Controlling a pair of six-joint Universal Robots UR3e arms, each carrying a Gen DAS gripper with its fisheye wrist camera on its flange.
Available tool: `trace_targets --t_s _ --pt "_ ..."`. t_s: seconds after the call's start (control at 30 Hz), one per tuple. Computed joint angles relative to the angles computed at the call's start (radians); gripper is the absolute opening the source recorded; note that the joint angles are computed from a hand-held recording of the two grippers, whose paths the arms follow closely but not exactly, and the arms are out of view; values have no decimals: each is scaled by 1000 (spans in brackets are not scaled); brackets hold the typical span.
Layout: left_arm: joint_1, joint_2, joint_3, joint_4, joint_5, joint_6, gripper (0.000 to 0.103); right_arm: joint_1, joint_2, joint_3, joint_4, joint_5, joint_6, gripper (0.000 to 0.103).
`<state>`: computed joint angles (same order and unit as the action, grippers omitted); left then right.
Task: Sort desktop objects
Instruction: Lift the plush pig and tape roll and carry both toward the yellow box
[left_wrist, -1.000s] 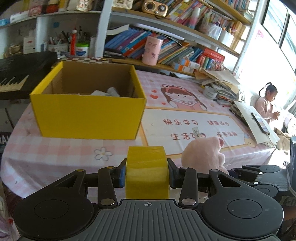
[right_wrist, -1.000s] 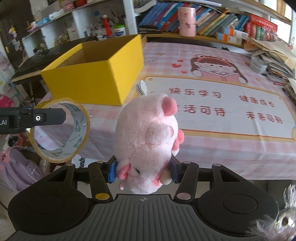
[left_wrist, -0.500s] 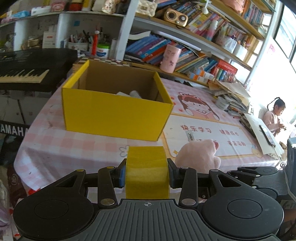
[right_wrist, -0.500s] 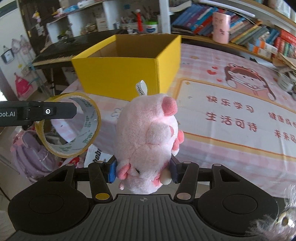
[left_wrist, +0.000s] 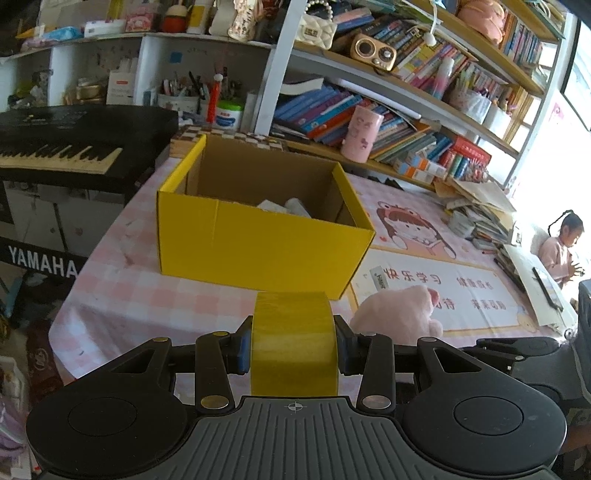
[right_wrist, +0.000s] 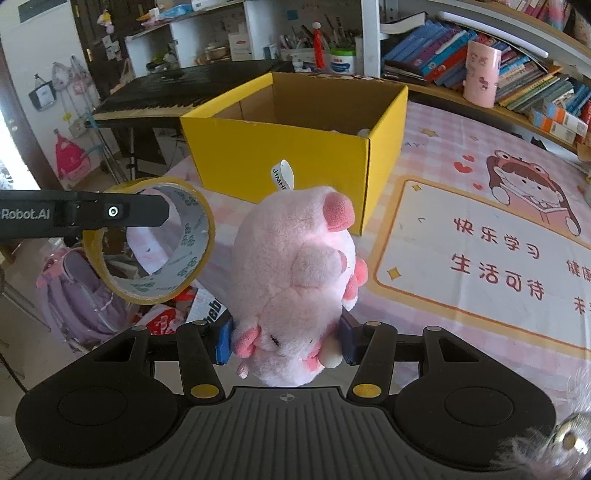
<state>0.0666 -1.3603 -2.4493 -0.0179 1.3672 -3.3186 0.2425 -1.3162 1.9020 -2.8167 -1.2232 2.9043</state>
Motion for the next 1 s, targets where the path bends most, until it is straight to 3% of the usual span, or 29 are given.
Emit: trace_targets --t_s 0.6,1.0 --pt "-5 -51 81 20 -15 27 40 -9 8 -43 -21 49 71 50" --pt "45 -145 213 89 -14 59 40 2 85 -257 19 57 107 50"
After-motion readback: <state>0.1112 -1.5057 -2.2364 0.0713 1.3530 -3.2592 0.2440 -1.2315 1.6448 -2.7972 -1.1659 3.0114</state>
